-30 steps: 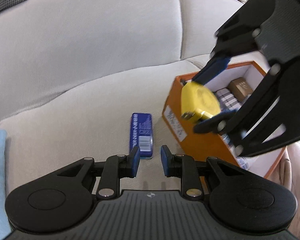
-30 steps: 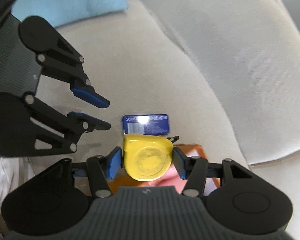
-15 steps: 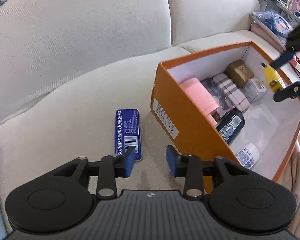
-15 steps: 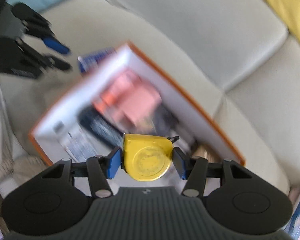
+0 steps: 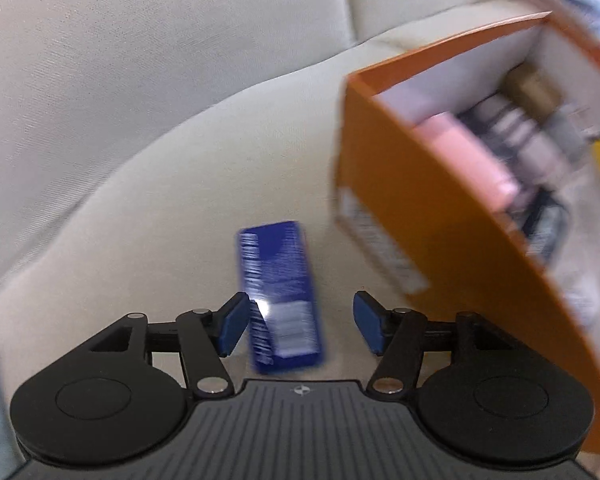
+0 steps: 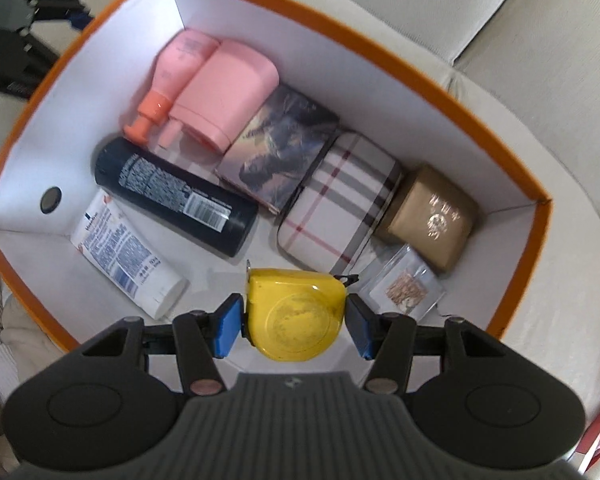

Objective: Organize rigid objects
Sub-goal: 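Carry the tape measure into the box while the left tool reaches the blue Super Deer box, then grasp the blue Super Deer box with the left tool while the right tool releases the tape measure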

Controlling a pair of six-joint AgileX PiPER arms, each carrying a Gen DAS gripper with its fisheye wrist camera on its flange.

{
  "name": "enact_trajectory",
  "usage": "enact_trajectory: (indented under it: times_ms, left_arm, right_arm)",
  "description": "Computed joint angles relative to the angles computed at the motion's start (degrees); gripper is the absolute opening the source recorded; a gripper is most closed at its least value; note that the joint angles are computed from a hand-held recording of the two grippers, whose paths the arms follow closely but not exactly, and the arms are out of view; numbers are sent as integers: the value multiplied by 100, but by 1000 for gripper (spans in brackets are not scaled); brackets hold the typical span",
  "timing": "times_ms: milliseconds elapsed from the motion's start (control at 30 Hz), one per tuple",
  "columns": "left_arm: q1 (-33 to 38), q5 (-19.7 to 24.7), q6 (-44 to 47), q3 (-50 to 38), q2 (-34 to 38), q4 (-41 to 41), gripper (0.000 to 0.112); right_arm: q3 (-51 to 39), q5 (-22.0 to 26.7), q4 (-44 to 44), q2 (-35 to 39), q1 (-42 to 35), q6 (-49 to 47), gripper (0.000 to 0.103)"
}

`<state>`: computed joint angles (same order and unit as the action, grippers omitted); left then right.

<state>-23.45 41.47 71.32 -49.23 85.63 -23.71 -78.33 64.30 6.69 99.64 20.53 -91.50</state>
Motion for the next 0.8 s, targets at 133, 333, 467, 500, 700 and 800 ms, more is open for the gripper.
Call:
enact_trajectory:
  times_ms: [133, 333, 467, 500, 700, 800]
  left_arm:
    - [-171, 4, -500, -174, 390, 205, 72]
    - [-150, 140, -580, -310, 519, 157, 72]
    - [-64, 250, -585, -399, 549, 114, 72]
    - [-76, 241, -629, -404, 549, 138, 72]
    - [-84, 196, -777, -401, 574, 143, 74]
    - [-109, 197, -913, -405, 583, 176, 72]
  right_arm:
    - [-127, 175, -139, 277, 35, 326, 57]
    - [155, -26, -515, 461, 245, 963, 57]
    - [182, -175, -608, 566, 321, 1331, 57]
    - [158, -183, -617, 590, 329, 1417, 57]
    - [-37, -180, -559, 759, 342, 2053, 57]
    - [-50, -320, -485, 765, 355, 2326, 57]
